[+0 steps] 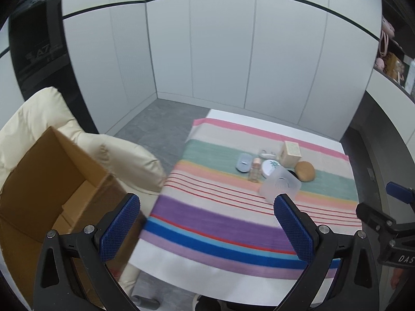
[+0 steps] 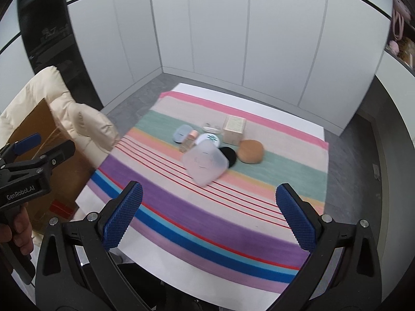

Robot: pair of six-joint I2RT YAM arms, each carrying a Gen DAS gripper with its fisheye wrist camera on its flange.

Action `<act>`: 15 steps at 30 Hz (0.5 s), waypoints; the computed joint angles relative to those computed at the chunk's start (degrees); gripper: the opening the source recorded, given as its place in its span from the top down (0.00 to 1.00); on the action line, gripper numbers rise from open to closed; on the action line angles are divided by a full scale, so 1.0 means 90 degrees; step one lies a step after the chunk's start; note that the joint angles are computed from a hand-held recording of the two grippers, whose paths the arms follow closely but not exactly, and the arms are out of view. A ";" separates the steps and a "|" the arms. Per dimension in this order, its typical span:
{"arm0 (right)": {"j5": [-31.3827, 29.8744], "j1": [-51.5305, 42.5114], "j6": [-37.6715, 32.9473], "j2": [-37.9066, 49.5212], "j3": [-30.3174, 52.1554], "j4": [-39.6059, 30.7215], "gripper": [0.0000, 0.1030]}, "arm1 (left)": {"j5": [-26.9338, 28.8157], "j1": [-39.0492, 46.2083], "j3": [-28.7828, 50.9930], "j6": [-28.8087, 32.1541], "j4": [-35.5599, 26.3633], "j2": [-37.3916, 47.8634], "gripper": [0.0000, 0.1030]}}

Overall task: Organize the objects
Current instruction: 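Move both tools back over the table toward the remaining items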

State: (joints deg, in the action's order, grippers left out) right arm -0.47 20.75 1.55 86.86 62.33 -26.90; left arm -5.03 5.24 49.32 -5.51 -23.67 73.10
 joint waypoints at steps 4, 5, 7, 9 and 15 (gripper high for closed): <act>-0.0085 -0.0483 -0.0136 -0.0052 -0.0095 -0.0028 0.00 | -0.0192 -0.0523 0.0055 -0.0160 0.0050 0.0282 0.00; -0.0096 -0.0572 -0.0163 -0.0033 -0.0100 -0.0026 0.00 | -0.0267 -0.0660 0.0066 -0.0188 0.0055 0.0370 0.00; -0.0137 -0.0814 -0.0187 -0.0007 -0.0159 -0.0003 0.00 | -0.0320 -0.0835 0.0102 -0.0248 0.0096 0.0538 0.00; -0.0255 -0.1047 -0.0231 0.0086 -0.0216 0.0015 0.00 | -0.0361 -0.1005 0.0144 -0.0308 0.0162 0.0752 0.00; -0.0316 -0.1385 -0.0306 0.0483 -0.0379 0.0185 0.00 | -0.0439 -0.1262 0.0148 -0.0477 0.0384 0.1495 0.00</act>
State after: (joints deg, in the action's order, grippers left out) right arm -3.31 8.28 -1.20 91.21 58.92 -25.23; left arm -8.98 -6.12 50.65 -9.80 -20.22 86.55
